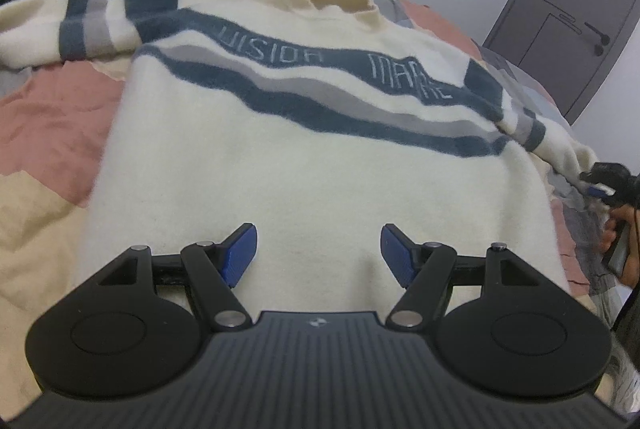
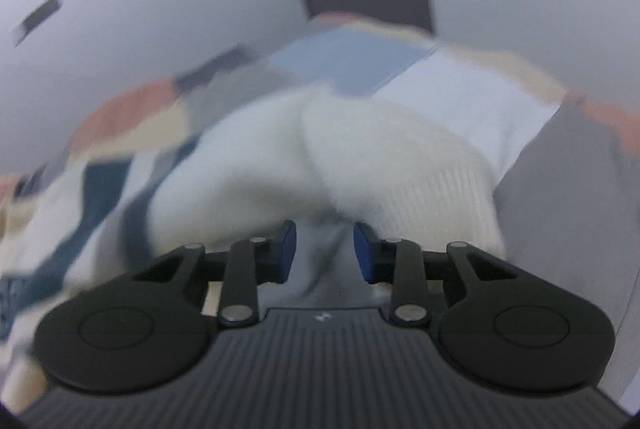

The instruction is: Fold large clothes

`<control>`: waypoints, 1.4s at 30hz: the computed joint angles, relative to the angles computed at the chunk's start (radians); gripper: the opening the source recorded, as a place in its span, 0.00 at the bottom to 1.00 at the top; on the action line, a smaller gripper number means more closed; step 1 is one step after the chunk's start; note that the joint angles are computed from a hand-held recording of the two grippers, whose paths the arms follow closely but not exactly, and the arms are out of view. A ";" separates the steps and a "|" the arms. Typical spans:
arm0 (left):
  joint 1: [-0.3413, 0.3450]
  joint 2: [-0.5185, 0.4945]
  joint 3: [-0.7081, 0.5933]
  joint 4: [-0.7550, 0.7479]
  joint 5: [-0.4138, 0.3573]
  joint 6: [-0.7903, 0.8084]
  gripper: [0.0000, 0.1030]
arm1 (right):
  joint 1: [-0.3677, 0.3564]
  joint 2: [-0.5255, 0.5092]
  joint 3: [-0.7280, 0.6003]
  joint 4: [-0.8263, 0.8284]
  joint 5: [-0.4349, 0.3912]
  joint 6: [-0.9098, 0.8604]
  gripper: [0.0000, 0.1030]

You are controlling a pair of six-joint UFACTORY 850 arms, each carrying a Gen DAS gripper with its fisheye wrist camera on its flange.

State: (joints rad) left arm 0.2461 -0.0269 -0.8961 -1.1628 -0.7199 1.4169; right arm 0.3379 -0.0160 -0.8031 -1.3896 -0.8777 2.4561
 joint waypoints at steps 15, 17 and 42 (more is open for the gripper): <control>-0.023 -0.049 -0.012 -0.022 0.045 0.041 0.71 | -0.156 0.194 0.152 -0.098 0.226 0.378 0.66; -0.020 -0.044 -0.007 -0.029 0.042 0.053 0.71 | -0.136 0.205 0.185 -0.123 0.252 0.468 0.64; -0.017 -0.083 -0.049 -0.044 0.044 -0.079 0.72 | -0.321 0.095 0.109 -0.250 0.079 0.256 0.11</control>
